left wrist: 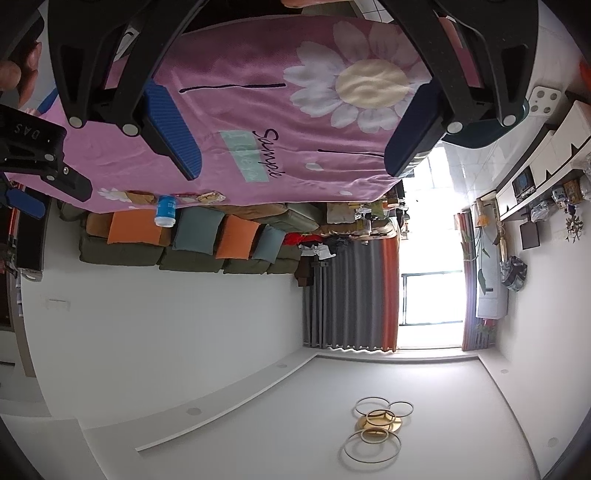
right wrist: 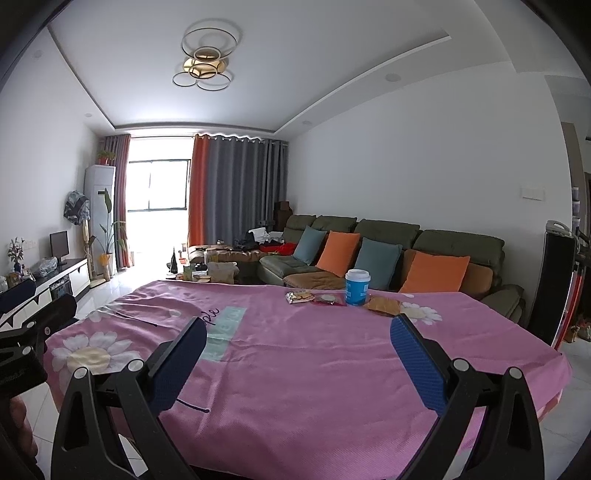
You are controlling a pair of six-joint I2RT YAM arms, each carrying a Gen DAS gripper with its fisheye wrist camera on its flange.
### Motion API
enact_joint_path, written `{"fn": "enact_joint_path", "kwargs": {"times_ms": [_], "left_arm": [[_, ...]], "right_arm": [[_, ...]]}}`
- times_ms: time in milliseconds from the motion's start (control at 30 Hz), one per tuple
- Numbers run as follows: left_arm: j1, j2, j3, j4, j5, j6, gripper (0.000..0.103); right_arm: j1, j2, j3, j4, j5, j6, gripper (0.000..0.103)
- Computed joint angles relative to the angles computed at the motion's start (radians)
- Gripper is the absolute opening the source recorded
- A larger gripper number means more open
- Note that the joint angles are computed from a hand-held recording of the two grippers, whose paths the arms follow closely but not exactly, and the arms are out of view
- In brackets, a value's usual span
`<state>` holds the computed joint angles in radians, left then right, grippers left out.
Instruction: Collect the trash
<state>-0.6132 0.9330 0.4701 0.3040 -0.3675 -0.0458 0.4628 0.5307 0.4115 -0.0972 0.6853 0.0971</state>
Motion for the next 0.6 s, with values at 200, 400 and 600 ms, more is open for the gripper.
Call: {"fn": "enact_joint_path", "kwargs": {"times_ms": [200, 400, 600], "left_arm": [[-0.001, 0.008, -0.011, 0.015, 0.014, 0.003, 0.097], [0.000, 0.048, -0.004, 0.035, 0.014, 0.003, 0.097], [0.013, 0.140, 0.039, 0.063, 0.025, 0.022, 0.097]], "right_arm": [[-0.021, 0.019, 0.004, -0.005, -0.021, 0.018, 0.096], [-0.071, 0.062, 0.009, 0.019, -0.074, 0.020, 0.096], [-0.213, 0.104, 0.016, 0.056, -0.186, 0.005, 0.096]]}}
